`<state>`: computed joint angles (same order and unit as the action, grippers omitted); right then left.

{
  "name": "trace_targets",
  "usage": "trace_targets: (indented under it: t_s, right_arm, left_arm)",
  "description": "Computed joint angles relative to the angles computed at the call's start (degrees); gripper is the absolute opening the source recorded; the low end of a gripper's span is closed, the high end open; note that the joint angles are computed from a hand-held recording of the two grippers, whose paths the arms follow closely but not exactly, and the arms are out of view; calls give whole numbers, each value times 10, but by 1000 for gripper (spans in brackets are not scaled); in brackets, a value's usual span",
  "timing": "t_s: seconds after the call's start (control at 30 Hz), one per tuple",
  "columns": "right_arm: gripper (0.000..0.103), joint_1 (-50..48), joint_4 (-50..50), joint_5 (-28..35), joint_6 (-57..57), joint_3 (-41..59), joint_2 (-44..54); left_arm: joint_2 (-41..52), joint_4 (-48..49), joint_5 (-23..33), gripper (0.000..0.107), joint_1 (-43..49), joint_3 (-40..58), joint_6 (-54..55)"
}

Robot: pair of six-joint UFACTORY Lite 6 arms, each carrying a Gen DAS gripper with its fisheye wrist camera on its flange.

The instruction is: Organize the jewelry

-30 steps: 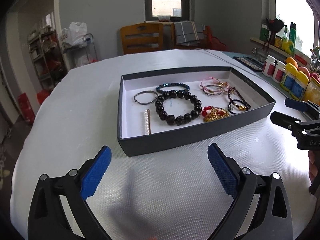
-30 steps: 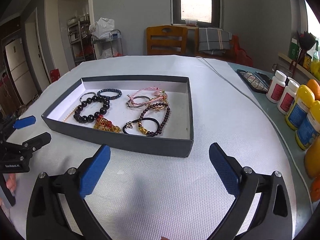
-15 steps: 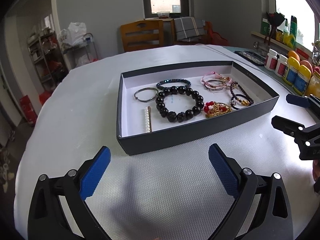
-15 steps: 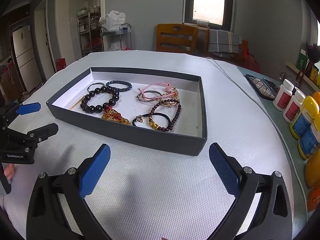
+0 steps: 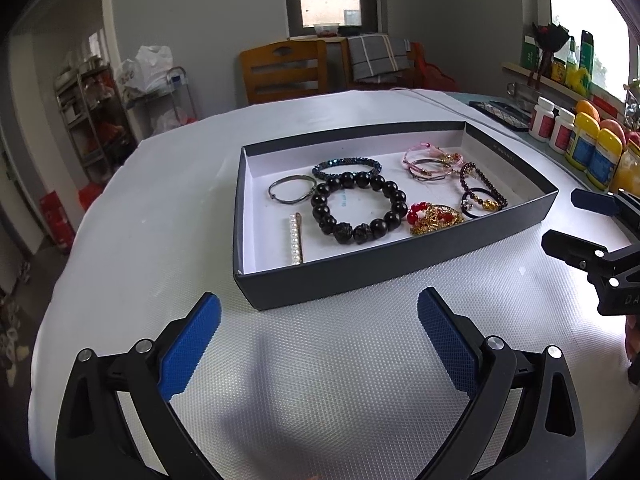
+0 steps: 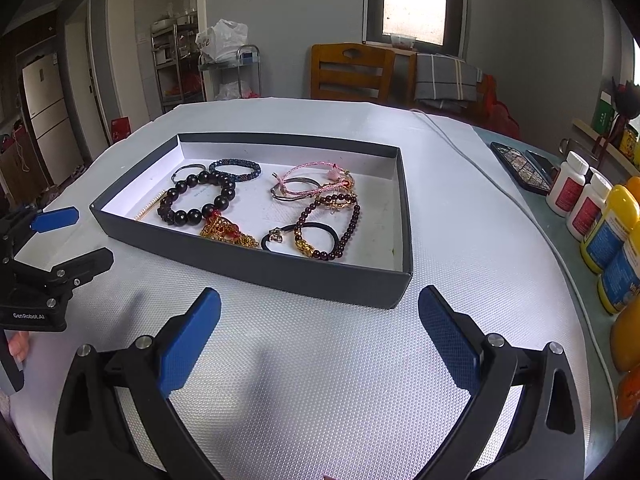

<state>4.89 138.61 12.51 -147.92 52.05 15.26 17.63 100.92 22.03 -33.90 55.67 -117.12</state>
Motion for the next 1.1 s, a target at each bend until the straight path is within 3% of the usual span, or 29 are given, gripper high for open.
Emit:
trace_targets:
  t_s: [1.1]
  right_arm:
    - [97,-1,1,-2,-1,3,3]
  left_arm:
    - [4,-4,1,100,-3,0,3]
